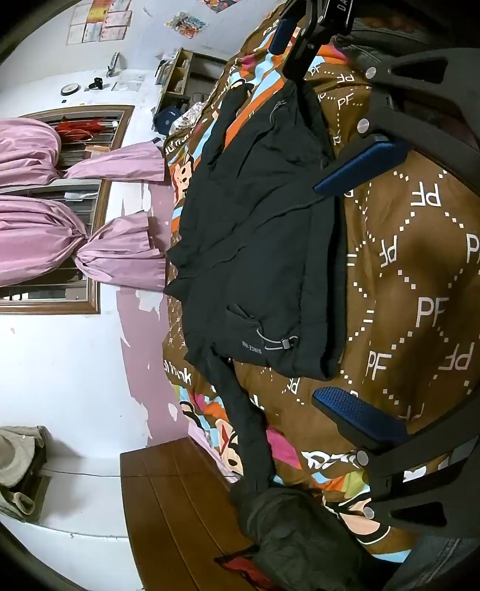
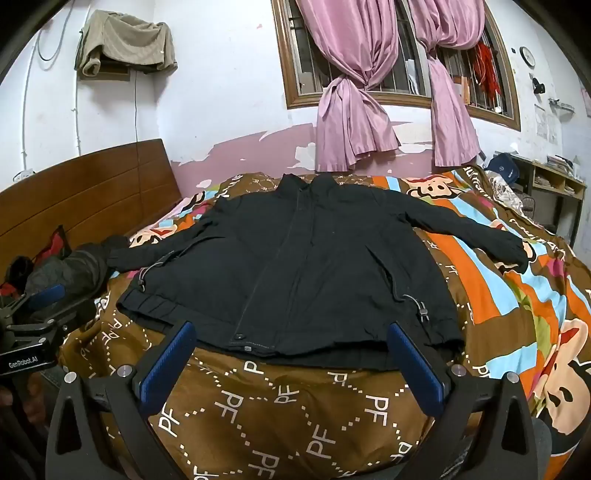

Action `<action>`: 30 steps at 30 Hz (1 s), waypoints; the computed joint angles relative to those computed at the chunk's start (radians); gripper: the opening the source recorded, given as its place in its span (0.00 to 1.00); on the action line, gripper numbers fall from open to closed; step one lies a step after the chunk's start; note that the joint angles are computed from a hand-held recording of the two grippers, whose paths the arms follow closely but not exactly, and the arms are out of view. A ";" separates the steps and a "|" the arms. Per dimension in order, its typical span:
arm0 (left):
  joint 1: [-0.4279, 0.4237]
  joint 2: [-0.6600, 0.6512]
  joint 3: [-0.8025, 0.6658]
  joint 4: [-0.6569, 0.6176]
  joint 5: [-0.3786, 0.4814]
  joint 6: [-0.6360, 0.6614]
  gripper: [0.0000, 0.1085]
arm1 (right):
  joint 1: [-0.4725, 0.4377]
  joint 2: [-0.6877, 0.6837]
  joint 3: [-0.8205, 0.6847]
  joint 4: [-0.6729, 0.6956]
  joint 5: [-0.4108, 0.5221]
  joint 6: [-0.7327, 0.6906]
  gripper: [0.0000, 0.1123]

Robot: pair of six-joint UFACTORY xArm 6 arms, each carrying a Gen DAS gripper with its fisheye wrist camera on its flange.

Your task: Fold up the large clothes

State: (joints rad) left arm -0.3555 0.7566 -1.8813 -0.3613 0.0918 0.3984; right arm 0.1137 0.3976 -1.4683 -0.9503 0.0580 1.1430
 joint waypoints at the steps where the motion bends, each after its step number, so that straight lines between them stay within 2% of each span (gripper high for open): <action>1: 0.000 0.000 -0.001 -0.007 0.001 0.006 0.93 | 0.000 0.000 0.000 -0.003 0.000 0.002 0.92; 30: 0.000 0.000 0.000 -0.003 0.001 0.003 0.93 | 0.001 0.006 0.000 -0.005 -0.003 0.007 0.92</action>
State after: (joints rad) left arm -0.3555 0.7564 -1.8814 -0.3648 0.0929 0.4019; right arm 0.1150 0.4032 -1.4686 -0.9551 0.0553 1.1500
